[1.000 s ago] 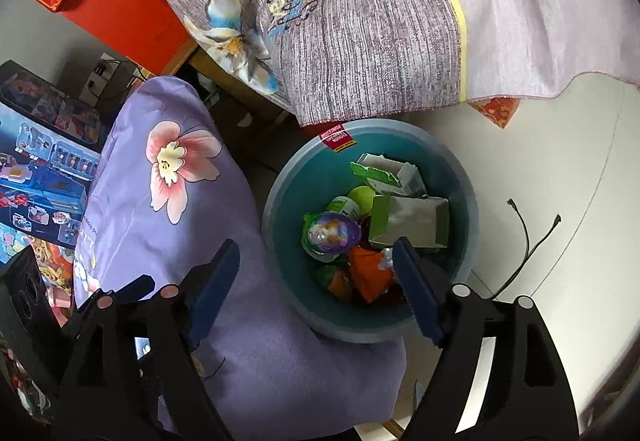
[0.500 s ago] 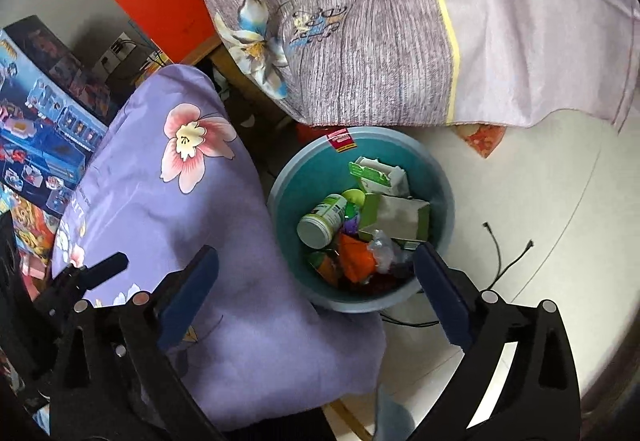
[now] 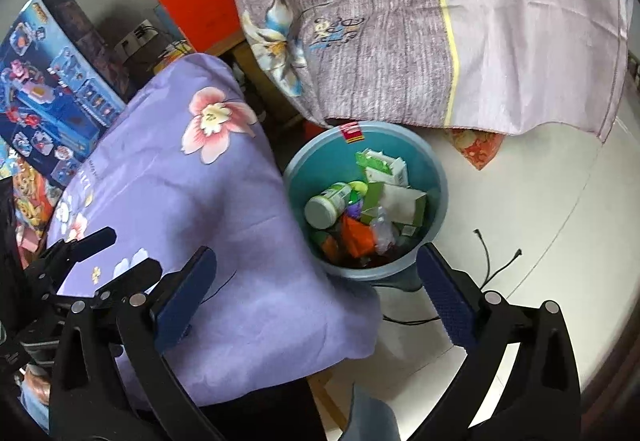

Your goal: Collect trash

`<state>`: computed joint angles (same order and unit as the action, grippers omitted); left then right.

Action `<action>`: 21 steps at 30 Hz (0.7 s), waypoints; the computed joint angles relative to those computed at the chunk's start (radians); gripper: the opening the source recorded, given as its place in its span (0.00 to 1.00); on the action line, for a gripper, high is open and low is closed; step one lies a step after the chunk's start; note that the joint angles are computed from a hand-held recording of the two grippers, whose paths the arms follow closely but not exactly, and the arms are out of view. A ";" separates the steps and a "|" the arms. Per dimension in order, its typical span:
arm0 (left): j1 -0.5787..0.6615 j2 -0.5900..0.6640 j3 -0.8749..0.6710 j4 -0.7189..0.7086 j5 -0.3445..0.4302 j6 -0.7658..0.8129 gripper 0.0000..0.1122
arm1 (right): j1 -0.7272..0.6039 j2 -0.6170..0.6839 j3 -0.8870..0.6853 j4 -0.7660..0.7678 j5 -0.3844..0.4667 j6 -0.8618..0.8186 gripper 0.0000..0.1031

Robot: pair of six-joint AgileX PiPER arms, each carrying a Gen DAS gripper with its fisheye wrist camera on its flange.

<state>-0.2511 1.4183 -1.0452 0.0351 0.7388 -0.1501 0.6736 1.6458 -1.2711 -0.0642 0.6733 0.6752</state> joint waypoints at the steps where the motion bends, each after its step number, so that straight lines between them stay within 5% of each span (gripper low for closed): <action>1: 0.003 -0.009 0.009 0.001 0.002 -0.008 0.88 | 0.012 -0.008 0.008 -0.025 0.000 0.020 0.93; 21: -0.023 -0.145 0.132 0.074 0.009 -0.134 0.88 | 0.117 -0.100 0.085 -0.234 0.032 0.220 0.93</action>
